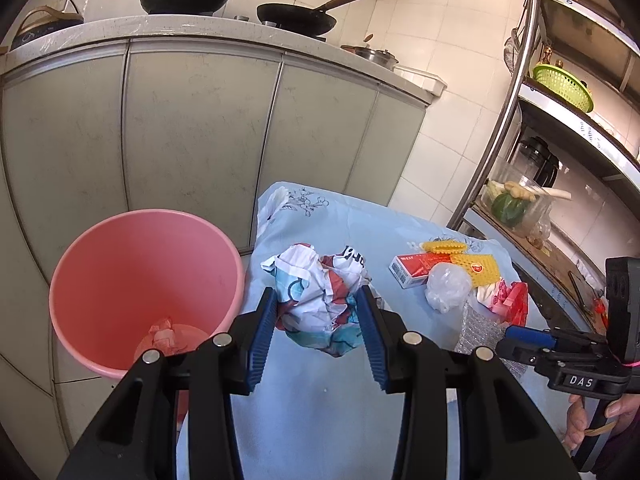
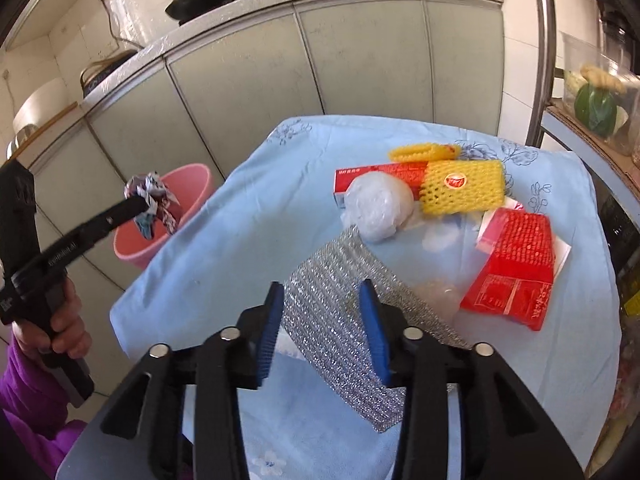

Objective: Collect trash

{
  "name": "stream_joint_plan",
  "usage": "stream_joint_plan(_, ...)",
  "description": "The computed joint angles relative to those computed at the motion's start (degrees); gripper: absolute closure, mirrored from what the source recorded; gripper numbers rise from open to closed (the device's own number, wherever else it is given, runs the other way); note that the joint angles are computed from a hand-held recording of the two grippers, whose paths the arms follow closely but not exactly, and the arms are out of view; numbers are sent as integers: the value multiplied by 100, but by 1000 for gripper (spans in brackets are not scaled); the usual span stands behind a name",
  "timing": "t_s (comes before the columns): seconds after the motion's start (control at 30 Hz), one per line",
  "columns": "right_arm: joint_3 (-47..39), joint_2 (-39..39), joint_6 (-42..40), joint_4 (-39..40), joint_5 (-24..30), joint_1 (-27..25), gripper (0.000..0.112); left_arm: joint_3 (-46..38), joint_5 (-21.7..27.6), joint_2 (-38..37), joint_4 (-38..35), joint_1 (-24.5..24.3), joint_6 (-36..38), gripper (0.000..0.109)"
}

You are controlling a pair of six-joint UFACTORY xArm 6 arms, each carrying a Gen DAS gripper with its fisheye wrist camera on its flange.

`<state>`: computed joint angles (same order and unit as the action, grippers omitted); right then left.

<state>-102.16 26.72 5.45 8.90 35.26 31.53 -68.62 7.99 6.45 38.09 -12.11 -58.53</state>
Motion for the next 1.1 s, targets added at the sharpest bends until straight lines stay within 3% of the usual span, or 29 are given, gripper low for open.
stream_joint_plan(0.43,-33,146,655,-1648,-49,7,62,163,18,28,-789,-158,689,68)
stream_joint_plan(0.5,21,123,733,-1756,-70,-23,57,153,38,42,-881,-176,741,68)
stream_joint_plan(0.67,275,20,780,-1458,-274,-245,56,58,174,110,-1185,-245,968,68)
stream_joint_plan(0.83,517,-76,169,-91,-428,-462,56,-19,261,167,-1243,-316,1054,68)
stream_joint_plan(0.97,654,-133,39,42,-588,-460,57,-133,330,251,-1417,-381,1244,68)
stream_joint_plan(1.1,888,-223,220,-128,-877,-424,67,-262,399,337,-1502,-443,1376,68)
